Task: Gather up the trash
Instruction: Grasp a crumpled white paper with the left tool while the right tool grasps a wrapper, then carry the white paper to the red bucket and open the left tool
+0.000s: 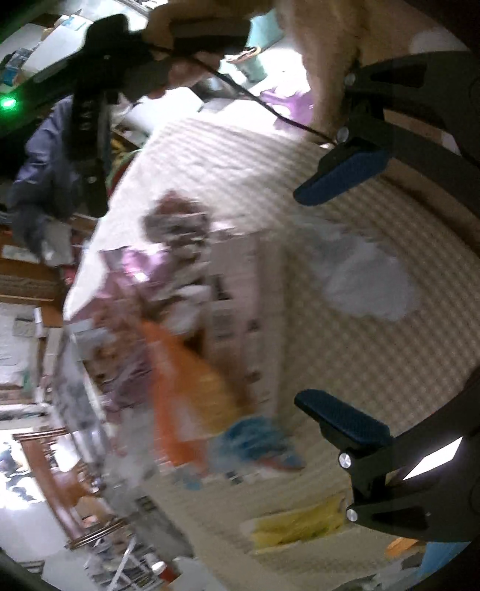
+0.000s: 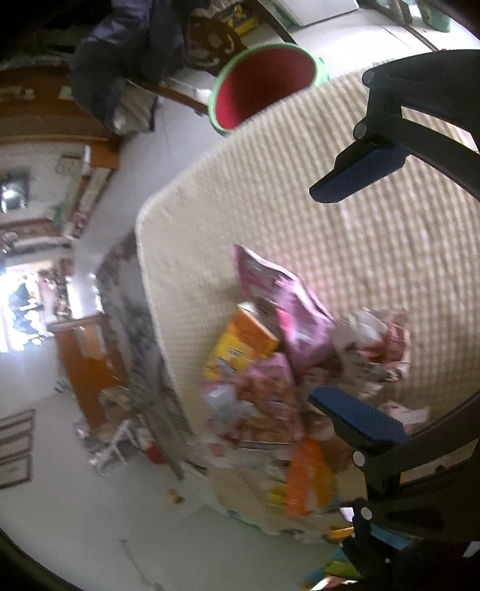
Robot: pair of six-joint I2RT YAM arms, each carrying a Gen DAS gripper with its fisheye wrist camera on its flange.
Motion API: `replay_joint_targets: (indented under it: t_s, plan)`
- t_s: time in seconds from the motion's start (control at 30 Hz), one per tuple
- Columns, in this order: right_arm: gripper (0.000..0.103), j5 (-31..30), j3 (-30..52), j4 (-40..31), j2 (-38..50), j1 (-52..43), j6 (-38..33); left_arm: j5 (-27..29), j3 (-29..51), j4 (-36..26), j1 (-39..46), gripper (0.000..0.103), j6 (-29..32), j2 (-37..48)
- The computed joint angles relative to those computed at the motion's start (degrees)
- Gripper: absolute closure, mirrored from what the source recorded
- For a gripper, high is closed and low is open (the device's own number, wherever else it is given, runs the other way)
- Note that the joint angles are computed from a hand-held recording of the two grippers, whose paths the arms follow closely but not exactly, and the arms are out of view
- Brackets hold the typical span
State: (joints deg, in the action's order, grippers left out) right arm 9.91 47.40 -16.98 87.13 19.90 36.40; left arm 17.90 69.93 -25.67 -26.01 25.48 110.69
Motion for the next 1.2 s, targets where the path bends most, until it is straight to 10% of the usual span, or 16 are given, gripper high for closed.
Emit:
replay_joint_targets:
  t_s: [0.43,0.57,0.67,1.2]
  plan:
    - [0.010,-14.2,-1.7,6.2,6.4,-1.8,3.1,-1.9,-2.3,2.0,-3.2,0.057,-3.0,4.2]
    - [0.053,-16.9,-1.4,7.8,8.4,-2.1,3.8,0.1,-1.5,0.6,-1.9,0.059,-2.8,2.0]
    - [0.062,-15.4,-3.2,8.8,5.6,-2.3,4.8,2.7,-1.7,1.3,-1.7,0.059,-3.6,-1.0]
    - [0.064,-9.6,-8.6,0.8,-20.1,-19.2,-2.8,6.0,23.4,3.6,-8.8,0.058,-26.3,7.5]
